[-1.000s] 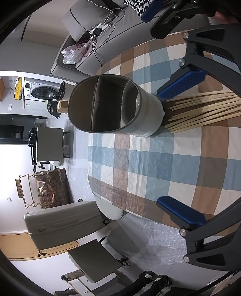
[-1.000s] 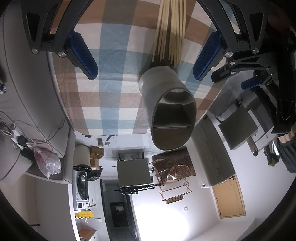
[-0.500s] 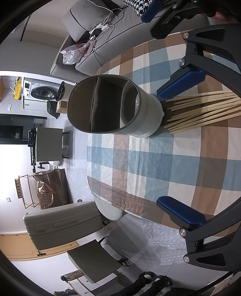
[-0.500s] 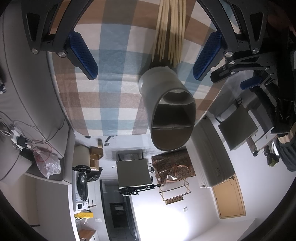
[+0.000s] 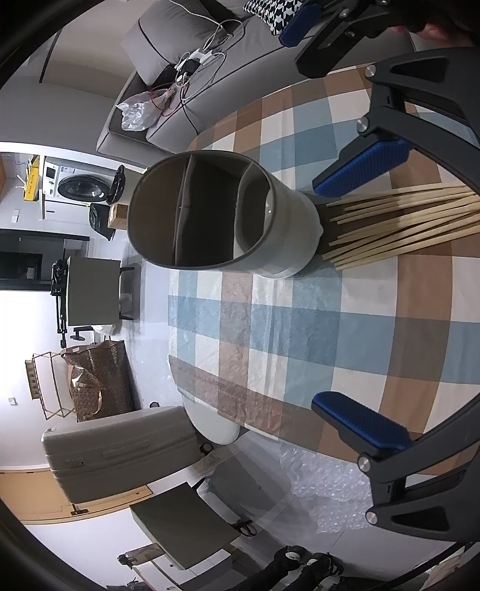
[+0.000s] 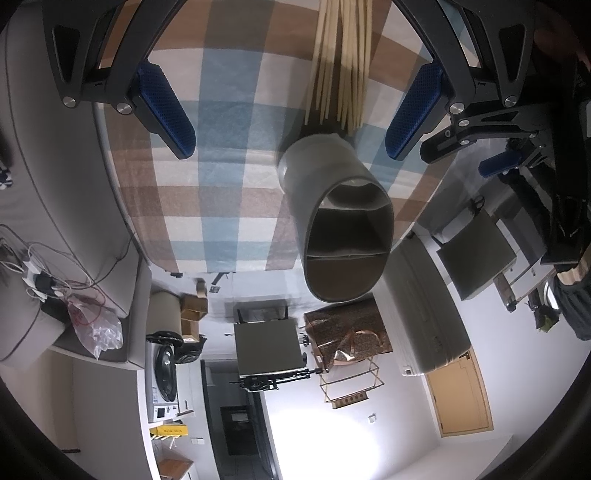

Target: Organize utensils

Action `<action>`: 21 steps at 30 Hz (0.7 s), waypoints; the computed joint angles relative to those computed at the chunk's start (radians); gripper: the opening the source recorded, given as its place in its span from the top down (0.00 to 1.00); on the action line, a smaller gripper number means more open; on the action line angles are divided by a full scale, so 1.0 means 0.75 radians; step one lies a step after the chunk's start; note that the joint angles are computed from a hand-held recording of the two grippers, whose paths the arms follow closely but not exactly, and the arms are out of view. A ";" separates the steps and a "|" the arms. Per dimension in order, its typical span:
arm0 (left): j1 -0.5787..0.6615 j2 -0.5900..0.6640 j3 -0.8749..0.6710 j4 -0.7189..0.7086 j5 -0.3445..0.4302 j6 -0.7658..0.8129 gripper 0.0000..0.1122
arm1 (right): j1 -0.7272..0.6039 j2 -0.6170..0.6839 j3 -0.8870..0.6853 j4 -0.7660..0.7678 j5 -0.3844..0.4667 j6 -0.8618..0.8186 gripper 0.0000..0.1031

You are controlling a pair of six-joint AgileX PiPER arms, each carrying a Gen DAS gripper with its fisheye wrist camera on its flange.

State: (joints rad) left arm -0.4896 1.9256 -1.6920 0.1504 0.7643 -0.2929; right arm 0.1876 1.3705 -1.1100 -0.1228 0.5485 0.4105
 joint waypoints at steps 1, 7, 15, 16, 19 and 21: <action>0.000 0.004 -0.002 -0.001 0.004 0.002 0.09 | -0.007 0.001 0.001 0.016 0.002 -0.009 0.00; 0.023 0.077 -0.077 -0.079 0.100 0.064 0.09 | -0.043 0.015 -0.013 0.073 0.027 -0.034 0.00; 0.085 0.276 -0.256 -0.202 0.382 0.074 0.17 | -0.051 0.053 -0.060 0.049 0.088 -0.025 0.03; 0.093 0.297 -0.267 -0.216 0.407 0.066 0.19 | -0.055 0.057 -0.064 0.059 0.093 -0.035 0.04; 0.093 0.365 -0.330 -0.241 0.488 0.077 0.26 | -0.081 0.066 -0.077 0.121 0.111 -0.089 0.08; 0.082 0.384 -0.338 -0.239 0.500 0.081 0.29 | -0.093 0.069 -0.081 0.146 0.117 -0.112 0.09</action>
